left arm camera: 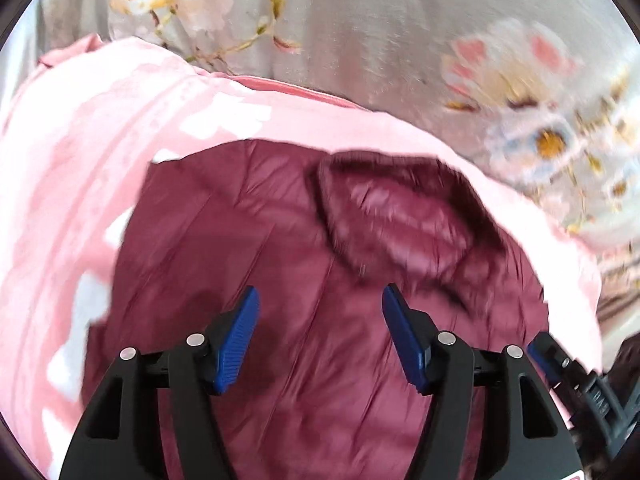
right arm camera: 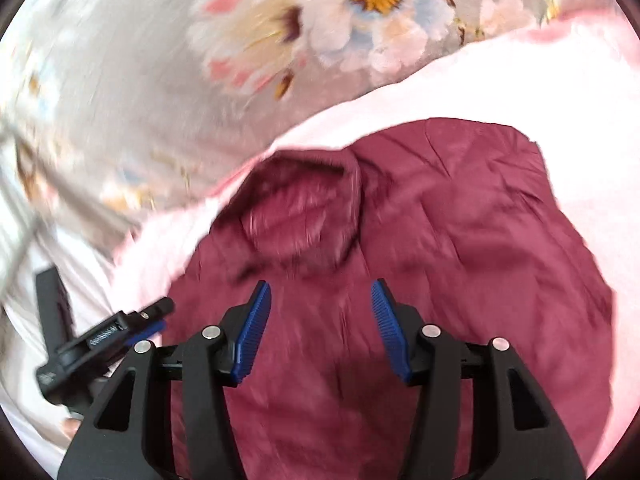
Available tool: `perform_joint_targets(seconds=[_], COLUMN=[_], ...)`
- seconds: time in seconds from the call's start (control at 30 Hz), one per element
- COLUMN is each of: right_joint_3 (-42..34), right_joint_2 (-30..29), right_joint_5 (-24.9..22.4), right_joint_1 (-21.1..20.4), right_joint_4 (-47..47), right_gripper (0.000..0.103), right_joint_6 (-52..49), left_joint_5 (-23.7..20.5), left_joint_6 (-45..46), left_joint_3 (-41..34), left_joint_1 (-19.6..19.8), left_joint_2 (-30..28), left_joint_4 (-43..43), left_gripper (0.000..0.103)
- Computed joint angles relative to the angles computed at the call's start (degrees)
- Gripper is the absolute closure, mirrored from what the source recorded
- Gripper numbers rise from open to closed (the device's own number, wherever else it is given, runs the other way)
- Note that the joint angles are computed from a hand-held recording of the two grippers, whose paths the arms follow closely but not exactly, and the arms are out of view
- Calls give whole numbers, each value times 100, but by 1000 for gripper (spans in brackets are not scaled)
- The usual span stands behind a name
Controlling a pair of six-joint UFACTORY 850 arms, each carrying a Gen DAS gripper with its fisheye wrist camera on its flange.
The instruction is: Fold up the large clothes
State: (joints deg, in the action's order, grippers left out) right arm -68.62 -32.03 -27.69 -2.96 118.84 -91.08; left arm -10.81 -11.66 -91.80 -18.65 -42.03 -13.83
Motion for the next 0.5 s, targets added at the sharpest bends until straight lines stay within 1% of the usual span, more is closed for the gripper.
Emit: perform_joint_targets(seconds=[0.03,0.1,0.13,0.17,0.2,0.23,0.27,0.3,0.33,0.37,0.4,0.43,0.5], right_joint_3=[-213,-579,-787,-924,-993,-1088,-1142,-1144,-1091,-1009,-900,-826,-807], right_joint_2=[-181,-504,-685,-828,-899,-988,-1031,-1027,-965,-869,-740,-665,-661], right_joint_5=[-46,-238,-325,-385,-417,-436,-454,-475,-346,-94,315,607,971], right_joint_1=[-16,-48,-52,-35,-25,-3,22,47,77,130,222,291,376], right_joint_4=[-225,-699,-946,-1089,-1147,-1231,-1293,-1298,-1249,-1102,-848,-649,-654], right_gripper=[52,52,52,52,54,63,79,89,96,96,96,97,97], right_joint_6=[416,1076,1457,1731,1842,1959,1969,1840,1649,1330,791,388,104], left_joint_5=[-374,-865,-1192,-1396,-1497,-1596,-1607,-1598,-1597,-1593,-1613,-1665,-1574], left_joint_6=[293,858,939,790,758,547,351,178,3,-22,-41,-156,-107], left_joint_3=[-478,-1090,-1466,-1738,-1928,-2099,-2145,-2171,-2148,-2103,-2062,-2028,-1882], left_joint_1=[41,141,197,232,254,252,229,196,138,108,96,77,74], left_joint_2=[-312,-756,-1031,-1230,-1383,-1511,-1551,-1563,-1537,-1511,-1489,-1485,-1462], left_joint_4=[-365,-1203,-1484,-1525,-1624,-1484,-1266,-994,-562,-369,-201,26,106], left_gripper=[41,41,41,41,41,44,49,55,75,97,103,103,103])
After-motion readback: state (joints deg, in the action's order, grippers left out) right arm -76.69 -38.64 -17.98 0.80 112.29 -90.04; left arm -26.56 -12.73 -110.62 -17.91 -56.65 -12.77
